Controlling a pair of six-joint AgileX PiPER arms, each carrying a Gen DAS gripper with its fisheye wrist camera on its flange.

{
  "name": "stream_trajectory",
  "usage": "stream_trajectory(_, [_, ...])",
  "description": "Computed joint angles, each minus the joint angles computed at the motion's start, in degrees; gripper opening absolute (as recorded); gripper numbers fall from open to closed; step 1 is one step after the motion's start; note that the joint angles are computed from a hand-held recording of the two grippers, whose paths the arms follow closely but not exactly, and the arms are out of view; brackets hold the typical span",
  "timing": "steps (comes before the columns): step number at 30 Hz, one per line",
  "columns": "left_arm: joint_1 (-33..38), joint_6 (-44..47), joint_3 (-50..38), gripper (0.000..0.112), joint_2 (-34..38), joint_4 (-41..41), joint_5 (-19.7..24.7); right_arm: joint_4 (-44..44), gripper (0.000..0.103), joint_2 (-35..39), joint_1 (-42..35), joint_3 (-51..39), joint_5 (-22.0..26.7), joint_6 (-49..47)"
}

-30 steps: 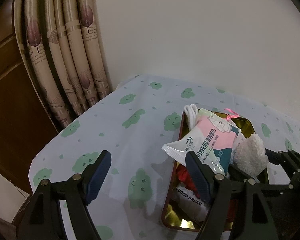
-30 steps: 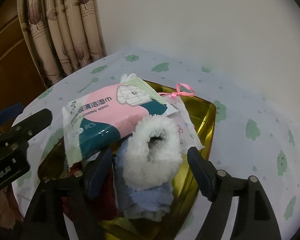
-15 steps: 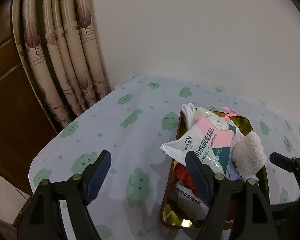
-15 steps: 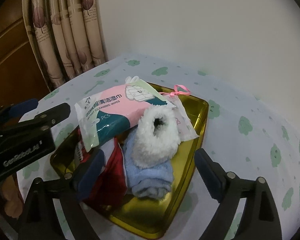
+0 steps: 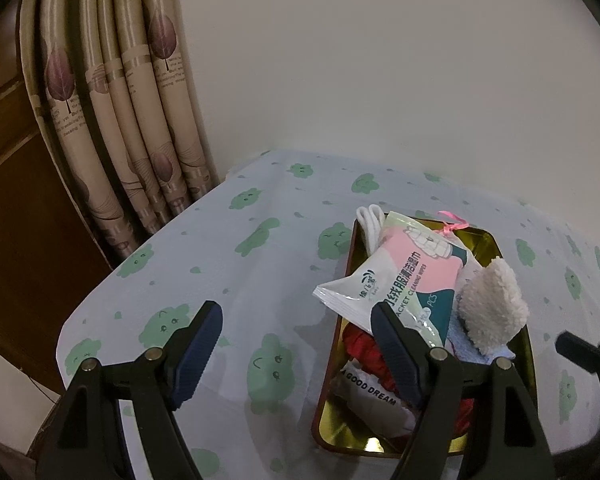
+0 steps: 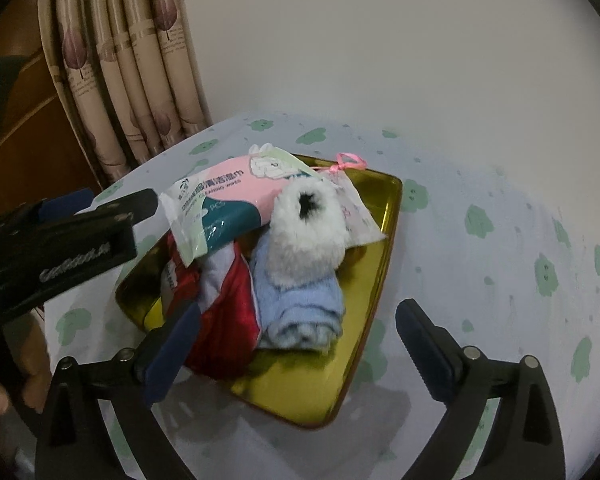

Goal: Organize soft objects

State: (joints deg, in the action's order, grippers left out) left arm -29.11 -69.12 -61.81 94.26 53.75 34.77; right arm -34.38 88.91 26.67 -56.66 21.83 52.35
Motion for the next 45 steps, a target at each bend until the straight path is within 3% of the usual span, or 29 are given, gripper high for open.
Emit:
stream_trajectory(13, [-0.2,-0.2,0.4,0.079,-0.6,-0.3,-0.5,-9.6,0.1,-2.6,5.3,1.9,5.2,12.2])
stream_trajectory(45, [-0.5,0.6,0.2,0.079,-0.3,-1.1,-0.3,-5.4,0.1,-2.1,3.1,2.6,3.4,9.5])
